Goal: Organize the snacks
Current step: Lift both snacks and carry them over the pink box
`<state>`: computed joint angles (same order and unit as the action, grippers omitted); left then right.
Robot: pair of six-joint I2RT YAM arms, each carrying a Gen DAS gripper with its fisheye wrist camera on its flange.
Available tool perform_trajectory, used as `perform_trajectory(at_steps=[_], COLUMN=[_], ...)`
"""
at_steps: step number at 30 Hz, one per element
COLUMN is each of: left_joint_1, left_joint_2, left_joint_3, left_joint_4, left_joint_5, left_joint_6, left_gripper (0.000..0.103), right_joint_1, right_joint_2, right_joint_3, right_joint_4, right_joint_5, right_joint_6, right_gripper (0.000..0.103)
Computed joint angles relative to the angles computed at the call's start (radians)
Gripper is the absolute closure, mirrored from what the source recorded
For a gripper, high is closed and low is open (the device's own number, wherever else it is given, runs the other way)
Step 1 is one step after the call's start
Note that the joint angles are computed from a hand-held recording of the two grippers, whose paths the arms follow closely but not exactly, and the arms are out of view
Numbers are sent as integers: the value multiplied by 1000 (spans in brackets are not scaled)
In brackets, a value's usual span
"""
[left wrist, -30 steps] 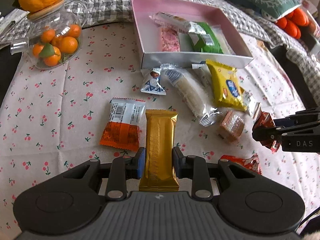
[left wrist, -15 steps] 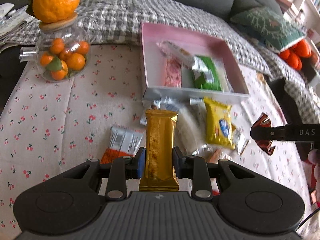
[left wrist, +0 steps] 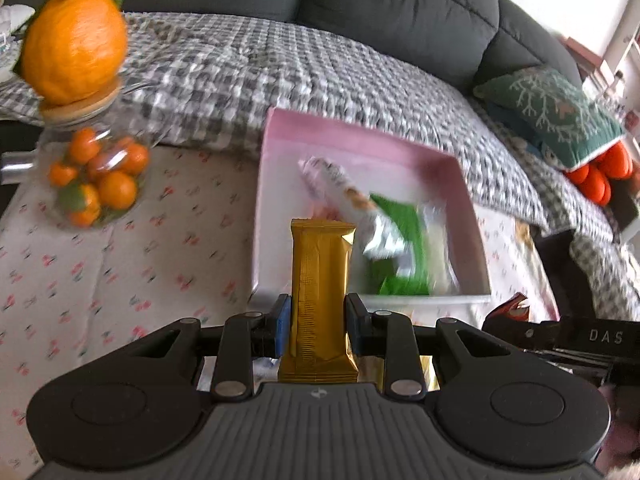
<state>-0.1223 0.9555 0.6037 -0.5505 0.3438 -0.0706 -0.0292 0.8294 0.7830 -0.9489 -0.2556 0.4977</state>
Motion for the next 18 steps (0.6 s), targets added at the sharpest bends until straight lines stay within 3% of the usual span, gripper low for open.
perform_trajectory(at_steps=[4,7,13,18], left_joint_1=[-16,-51,-65,-125], left_joint_2=[51,115,209,247], left_joint_3=[-29,-16,-2,-2], left_joint_4=[128,176,298,363], left_joint_5=[20,-47,-68,-170], left_joint_6=[-36,-43,-63,-46], left_gripper=[77,77,77,77], right_joint_1=[-62,-92,-165,-179], right_joint_2=[7,65,128,157], right_joint_3=[-38,-63,-112,-136], right_joint_4=[101,158,307,398], right_joint_5=[-31,-11,-29,-23], right_joint_6=[-23,-47,-83,-90], right_gripper=[72,72,72,72])
